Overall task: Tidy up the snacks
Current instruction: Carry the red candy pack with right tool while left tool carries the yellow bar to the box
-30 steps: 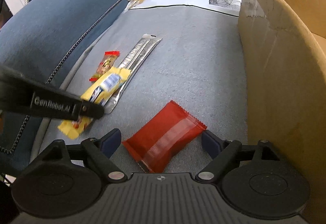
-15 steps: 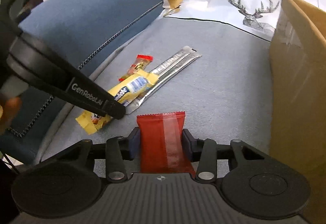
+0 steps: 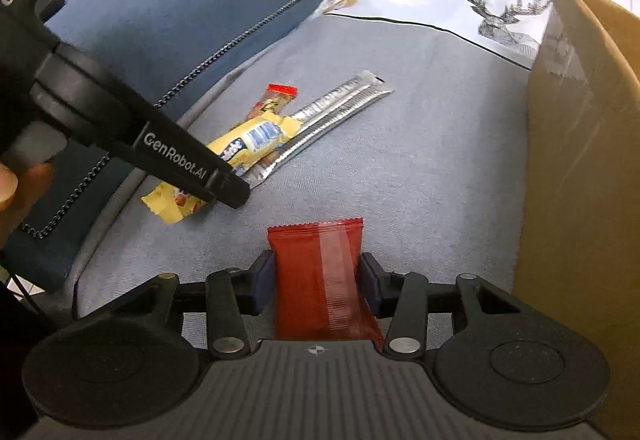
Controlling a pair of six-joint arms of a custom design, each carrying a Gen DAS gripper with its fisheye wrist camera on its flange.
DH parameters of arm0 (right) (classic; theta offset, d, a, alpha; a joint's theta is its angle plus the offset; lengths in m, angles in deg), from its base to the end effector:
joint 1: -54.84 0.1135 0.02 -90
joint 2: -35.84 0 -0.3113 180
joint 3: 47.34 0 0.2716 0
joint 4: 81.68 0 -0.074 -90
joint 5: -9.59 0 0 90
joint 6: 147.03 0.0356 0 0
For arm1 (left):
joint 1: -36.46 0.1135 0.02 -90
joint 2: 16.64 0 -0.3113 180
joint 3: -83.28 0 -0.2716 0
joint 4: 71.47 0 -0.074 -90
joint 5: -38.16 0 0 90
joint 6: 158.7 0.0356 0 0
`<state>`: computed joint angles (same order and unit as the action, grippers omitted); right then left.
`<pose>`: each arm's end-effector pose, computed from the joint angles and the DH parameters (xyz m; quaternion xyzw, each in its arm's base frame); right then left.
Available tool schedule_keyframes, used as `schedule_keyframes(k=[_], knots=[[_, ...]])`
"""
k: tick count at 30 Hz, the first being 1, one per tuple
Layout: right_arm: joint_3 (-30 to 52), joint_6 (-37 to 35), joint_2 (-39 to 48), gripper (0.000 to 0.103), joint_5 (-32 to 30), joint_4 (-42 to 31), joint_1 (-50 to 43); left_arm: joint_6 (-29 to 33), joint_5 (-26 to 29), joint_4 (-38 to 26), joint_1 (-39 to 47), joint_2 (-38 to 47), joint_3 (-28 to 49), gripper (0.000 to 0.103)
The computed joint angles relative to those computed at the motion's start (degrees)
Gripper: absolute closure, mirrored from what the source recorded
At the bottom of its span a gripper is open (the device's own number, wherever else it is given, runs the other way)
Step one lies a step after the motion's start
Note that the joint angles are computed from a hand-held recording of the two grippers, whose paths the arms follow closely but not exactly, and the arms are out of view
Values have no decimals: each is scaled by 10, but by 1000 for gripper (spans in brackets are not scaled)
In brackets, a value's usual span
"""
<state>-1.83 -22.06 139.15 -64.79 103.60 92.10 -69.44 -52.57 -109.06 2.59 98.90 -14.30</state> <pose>0.2464 0.1754 0.1007 0.0249 0.9389 0.0836 0.3330 0.3472 -0.2325 0.1425 0.2800 0.9452 -0.0438 0.1618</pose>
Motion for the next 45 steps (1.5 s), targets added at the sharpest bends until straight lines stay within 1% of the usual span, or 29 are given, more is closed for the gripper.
schedule_keyframes(k=[1, 2, 3, 4, 5, 8, 11, 16, 18, 21, 23, 26, 31, 34, 37, 40, 43, 45], knots=[[1, 0, -2, 53, -6, -5, -3, 1, 1, 0, 0, 1, 0, 66], [4, -2, -4, 52, -8, -14, -3, 4, 2, -2, 0, 4, 2, 69], [6, -5, -4, 52, -5, -23, 0, 6, 3, -2, -1, 5, 3, 79], [12, -10, -3, 52, -1, -34, 4, 8, 4, -2, -1, 6, 4, 87], [16, -19, 0, 52, 6, -42, 9, 8, 6, -2, -1, 6, 4, 88], [24, -30, 3, 59, 26, -58, 21, 6, 9, 13, -4, -3, -7, 89], [19, -19, -13, 61, 29, -63, 22, -2, 10, 31, -6, -18, -20, 89], [-5, -3, -70, 61, 70, -56, 40, -23, 5, 87, -13, -68, -63, 89], [-17, -2, -99, 61, 99, -52, 56, -39, -1, 114, -13, -91, -83, 89], [-33, 8, -135, 61, 155, -53, 88, -63, -8, 136, -14, -118, -101, 89], [-43, 21, -157, 61, 193, -58, 111, -75, -15, 145, -15, -133, -109, 89], [-65, 30, -196, 61, 232, -57, 133, -92, -23, 157, -22, -158, -120, 89], [-104, 25, -298, 61, 291, -71, 164, -117, -36, 195, -40, -179, -134, 89], [-126, 21, -392, 61, 326, -109, 180, -120, -46, 223, -56, -188, -145, 89], [-132, 25, -485, 61, 355, -175, 184, -126, -51, 248, -71, -191, -149, 89], [-133, -6, -588, 61, 342, -232, 140, -132, -52, 265, -85, -187, -145, 89], [-127, -77, -683, 61, 309, -279, 65, -132, -62, 280, -101, -184, -142, 89], [-127, -135, -743, 61, 261, -303, -17, -133, -67, 286, -112, -177, -134, 89]])
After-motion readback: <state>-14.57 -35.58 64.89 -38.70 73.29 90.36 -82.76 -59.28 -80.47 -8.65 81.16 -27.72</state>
